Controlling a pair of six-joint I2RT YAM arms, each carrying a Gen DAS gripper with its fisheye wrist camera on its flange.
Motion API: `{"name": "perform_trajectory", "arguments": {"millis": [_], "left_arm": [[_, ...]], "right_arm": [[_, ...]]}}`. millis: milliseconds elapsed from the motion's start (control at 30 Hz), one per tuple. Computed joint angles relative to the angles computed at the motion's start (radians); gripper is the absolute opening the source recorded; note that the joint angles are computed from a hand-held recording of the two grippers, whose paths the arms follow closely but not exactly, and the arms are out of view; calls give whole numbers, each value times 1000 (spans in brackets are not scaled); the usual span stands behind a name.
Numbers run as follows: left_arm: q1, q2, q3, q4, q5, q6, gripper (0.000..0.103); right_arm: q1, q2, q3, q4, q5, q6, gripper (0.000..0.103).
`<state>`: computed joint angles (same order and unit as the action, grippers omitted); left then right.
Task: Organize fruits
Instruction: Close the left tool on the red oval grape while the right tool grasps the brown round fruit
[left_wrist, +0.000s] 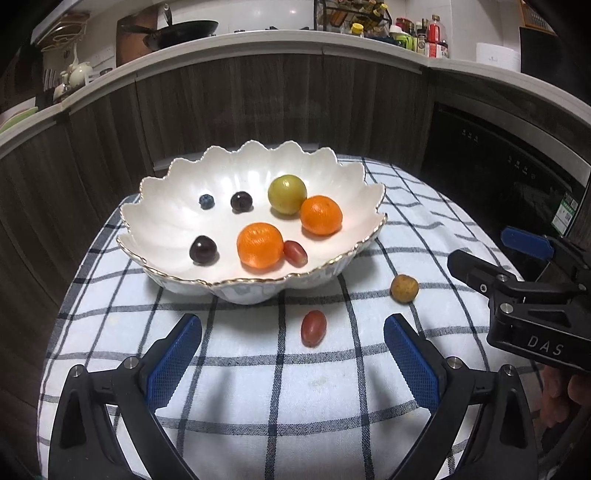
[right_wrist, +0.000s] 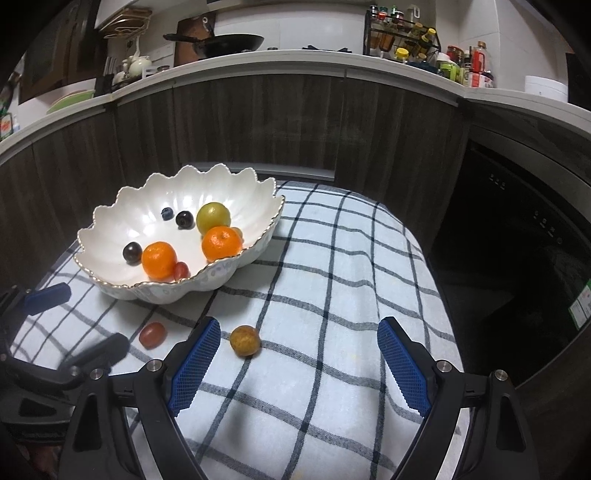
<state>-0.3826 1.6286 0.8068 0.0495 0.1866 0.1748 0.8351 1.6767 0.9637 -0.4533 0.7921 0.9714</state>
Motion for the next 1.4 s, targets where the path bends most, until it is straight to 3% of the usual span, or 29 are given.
{"name": "perform_trajectory", "arguments": {"millis": [100, 267, 400, 700, 767, 1033, 1400], "left_arm": [[-6, 23, 10, -4, 4, 5, 91], [-10, 78, 42, -22, 8, 11, 80], [-13, 106, 59, -32, 4, 18, 72], [-17, 164, 105, -55, 2, 11, 62], [-21, 171, 109, -57, 3, 12, 61], [-26, 201, 146, -88, -4, 4, 50], [-32, 223, 161, -92, -20, 4, 37]], "right_arm": [[-9, 6, -12, 43, -15, -43, 87], [-29, 22, -25, 112, -61, -114, 72], [-44, 44, -29, 154, -99, -148, 68], [-71, 82, -18, 200, -159, -204, 65], [-77, 90, -9, 203, -174, -219, 56], [-104, 126, 12, 218, -241, -248, 51], [-127, 182, 39, 226, -300, -264, 36]]}}
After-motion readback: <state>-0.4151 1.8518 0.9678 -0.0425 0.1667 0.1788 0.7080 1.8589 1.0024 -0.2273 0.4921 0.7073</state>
